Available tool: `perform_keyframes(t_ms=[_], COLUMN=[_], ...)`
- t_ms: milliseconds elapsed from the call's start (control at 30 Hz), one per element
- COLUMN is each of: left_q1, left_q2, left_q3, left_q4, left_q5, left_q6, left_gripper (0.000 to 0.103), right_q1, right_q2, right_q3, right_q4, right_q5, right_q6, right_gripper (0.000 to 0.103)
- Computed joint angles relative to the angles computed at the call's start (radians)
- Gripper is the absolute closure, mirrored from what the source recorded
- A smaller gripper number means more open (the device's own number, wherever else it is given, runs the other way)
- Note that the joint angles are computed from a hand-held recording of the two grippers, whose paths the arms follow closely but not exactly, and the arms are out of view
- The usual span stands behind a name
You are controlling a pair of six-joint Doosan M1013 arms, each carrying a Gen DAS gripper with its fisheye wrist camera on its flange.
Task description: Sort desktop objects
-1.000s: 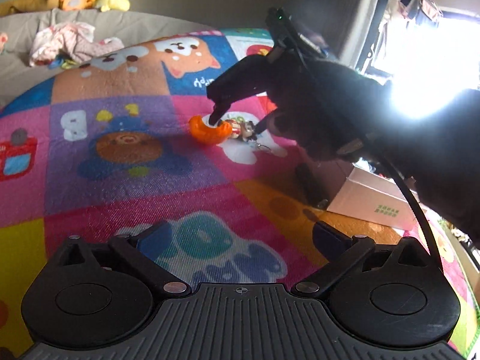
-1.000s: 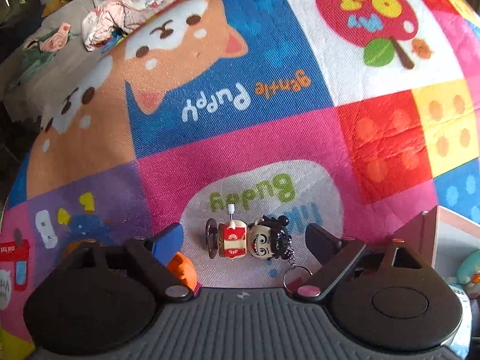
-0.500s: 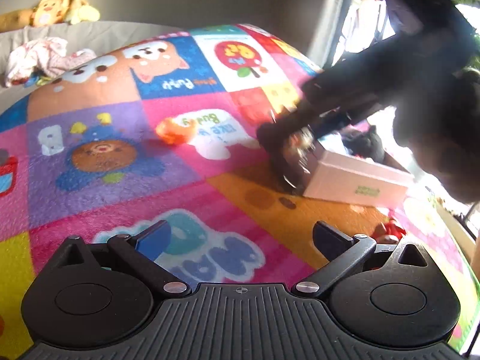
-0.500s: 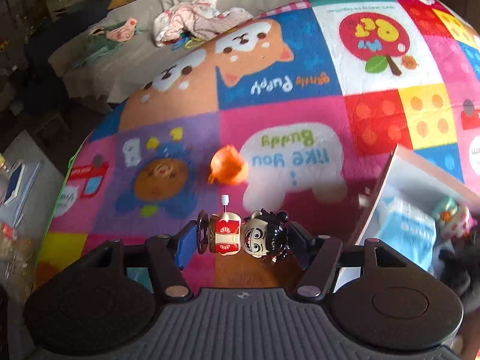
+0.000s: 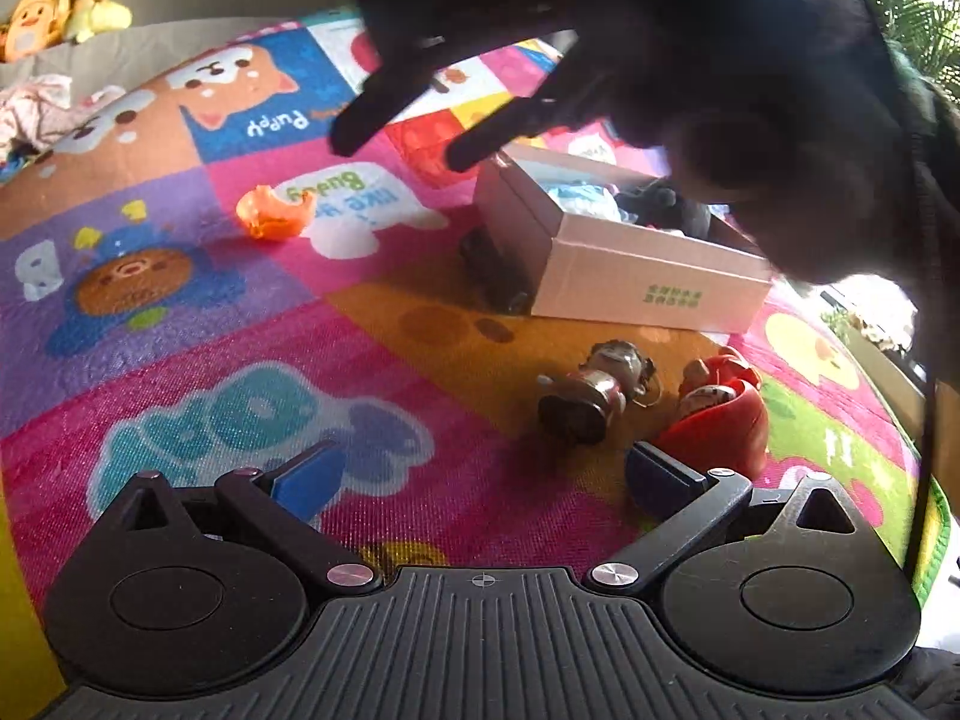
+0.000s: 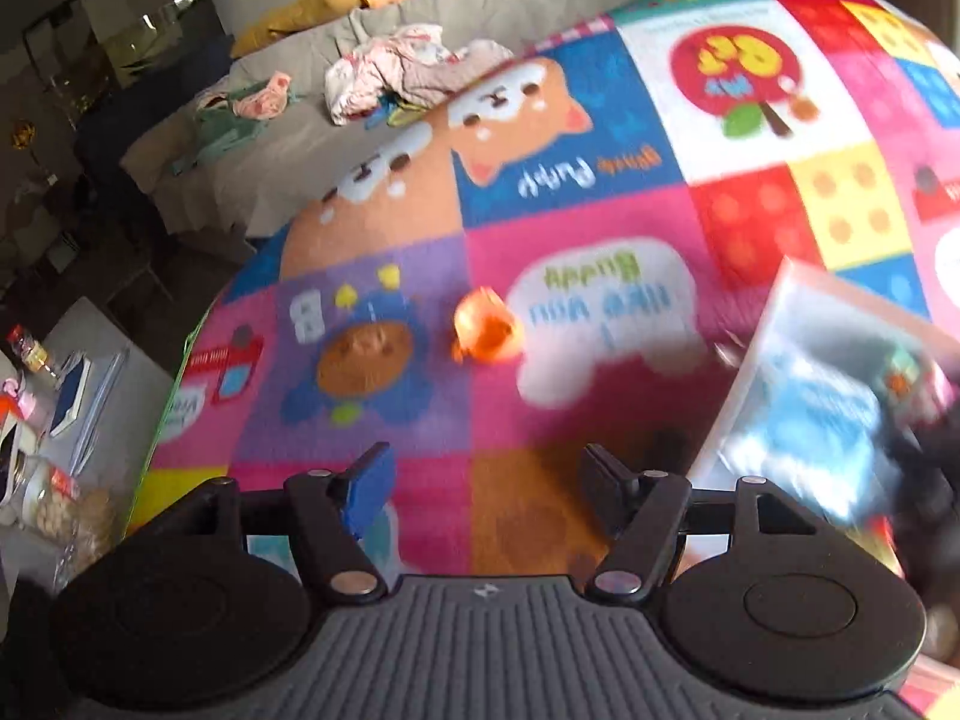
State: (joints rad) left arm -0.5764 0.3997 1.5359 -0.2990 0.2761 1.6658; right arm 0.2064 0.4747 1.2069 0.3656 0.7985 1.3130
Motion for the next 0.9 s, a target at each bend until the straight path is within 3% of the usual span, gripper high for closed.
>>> perform_keyframes(t_ms=[67,133,233,267,367,433,533,700,800,833,900], left_q1=[0.003,0.011,0.021,0.022,0.025,0.023,0.023,0.020,0.014,0.012,0.005], left_q2=[-0.002,-0.003,-0.007,-0.007,-0.008,-0.007,-0.006,-0.005,-0.007,-0.006,-0.007], left_q3=[0.006,0.011,0.022,0.023,0.027,0.026,0.024,0.023,0.022,0.020,0.018], left_q4=[0.002,-0.069,-0.169,-0.192,-0.229,-0.234,-0.235,-0.202,-0.117,-0.091,-0.032], left_q5=[-0.007,-0.012,-0.024,-0.025,-0.027,-0.031,-0.030,-0.033,-0.035,-0.033,-0.037], left_q6=[-0.022,0.021,0.091,0.110,0.143,0.152,0.150,0.121,0.044,0.026,-0.006], left_gripper=[0.000,0.000,0.000,0.000,0.000,0.000,0.000,0.000,0.000,0.000,0.000], right_q1=[0.034,0.061,0.073,0.075,0.088,0.080,0.055,0.004,0.000,0.003,0.001], right_q2=[0.063,0.124,0.200,0.216,0.241,0.228,0.159,-0.030,-0.154,-0.198,-0.259], right_q3=[-0.077,-0.148,-0.244,-0.265,-0.294,-0.279,-0.194,0.056,0.237,0.307,0.408], right_q4=[-0.110,-0.234,-0.279,-0.282,-0.336,-0.307,-0.195,-0.036,-0.191,-0.310,-0.538], right_q5=[-0.001,0.004,0.055,0.067,0.082,0.079,0.033,-0.092,-0.256,-0.324,-0.383], right_q6=[0.045,0.106,0.137,0.131,0.141,0.144,0.080,-0.057,0.035,0.114,0.313], right_gripper=[0.032,0.032,0.032,0.035,0.055,0.055,0.055,0.055,0.055,0.055,0.055])
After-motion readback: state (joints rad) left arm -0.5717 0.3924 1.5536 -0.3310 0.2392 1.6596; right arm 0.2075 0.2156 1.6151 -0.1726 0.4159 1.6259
